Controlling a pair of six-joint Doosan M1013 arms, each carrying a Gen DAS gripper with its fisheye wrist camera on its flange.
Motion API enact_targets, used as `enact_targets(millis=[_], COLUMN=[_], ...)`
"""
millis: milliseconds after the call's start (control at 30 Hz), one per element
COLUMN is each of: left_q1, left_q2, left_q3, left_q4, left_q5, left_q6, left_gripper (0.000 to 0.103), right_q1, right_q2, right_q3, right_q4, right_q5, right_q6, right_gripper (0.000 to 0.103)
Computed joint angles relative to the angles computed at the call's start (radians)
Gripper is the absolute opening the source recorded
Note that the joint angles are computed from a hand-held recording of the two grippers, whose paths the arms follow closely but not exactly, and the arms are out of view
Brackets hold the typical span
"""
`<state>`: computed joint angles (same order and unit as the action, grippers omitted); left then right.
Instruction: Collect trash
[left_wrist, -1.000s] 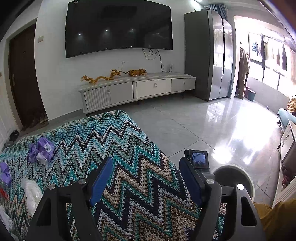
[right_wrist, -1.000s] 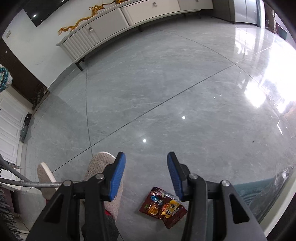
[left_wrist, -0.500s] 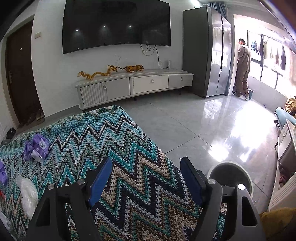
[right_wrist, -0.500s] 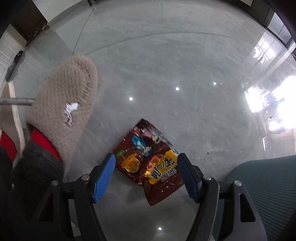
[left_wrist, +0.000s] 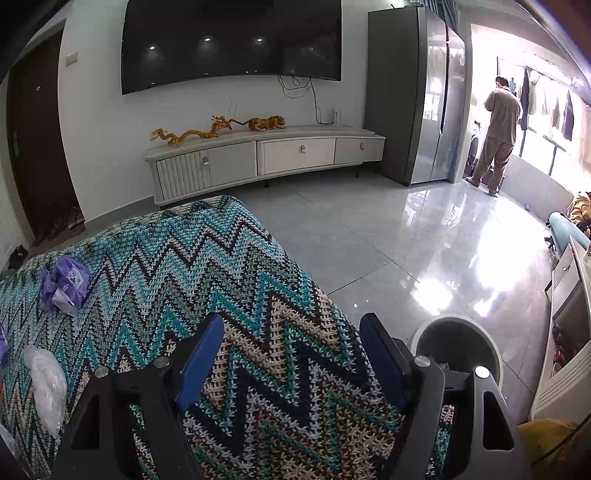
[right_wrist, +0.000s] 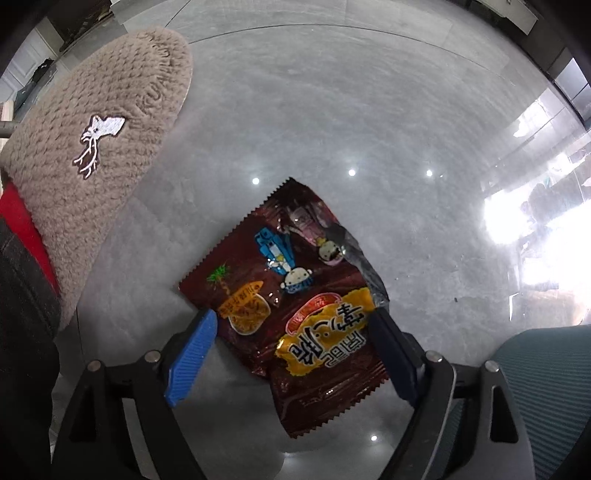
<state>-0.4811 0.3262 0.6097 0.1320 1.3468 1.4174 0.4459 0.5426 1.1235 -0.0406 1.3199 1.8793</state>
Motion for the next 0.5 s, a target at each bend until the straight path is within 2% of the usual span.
enact_targets(millis=[67,133,167,200,267,333,400,500], left_q1=[-0.002,-0.002,-0.002,-0.002,-0.003,-0.003,-0.002,-0.002], left_q2=[0.000,0.000,0.000,0.000,0.000,-0.001,0.000,0.000], left_q3=[0.000,0.000,0.000,0.000,0.000,0.000,-0.001,-0.001], left_q4=[0.003,0.003,0.003,0.004,0.006,0.007,0.006,0.006], left_q5=[0.002,0.002,0.002,0.003,0.004,0.005,0.006,0.007], left_q6=[-0.002,-0.002,-0.003,-0.004,-0.006,-0.007,-0.006,-0.007], left_gripper=[0.074,0.074,0.074,0.074,0.074,0.074,0.074,0.074], right_q1=[0.005,0.009,0.011,0.011,0.010,0.001,-0.004,-0.020], right_q2=[-0.010,-0.017,-0.020,-0.021,-0.022,-0.025,-0.039,-0.063], right_q3=[0.011,0.014,0.013,0.012,0.009,0.008,0.020,0.034], right_q4=[0.000,0.001,0.003,0.015,0.035,0.068,0.088,0.123], right_q5=[-0.004,-0.006,-0.005,-0.001,0.013,0.020,0.011,-0.017], right_q6=[-0.010,-0.019,-0.024,-0.032,-0.037,-0.027,-0.013,0.002], right_gripper=[0.078,0.058,0.039,0.026,0.019,0.017,0.008,0.007])
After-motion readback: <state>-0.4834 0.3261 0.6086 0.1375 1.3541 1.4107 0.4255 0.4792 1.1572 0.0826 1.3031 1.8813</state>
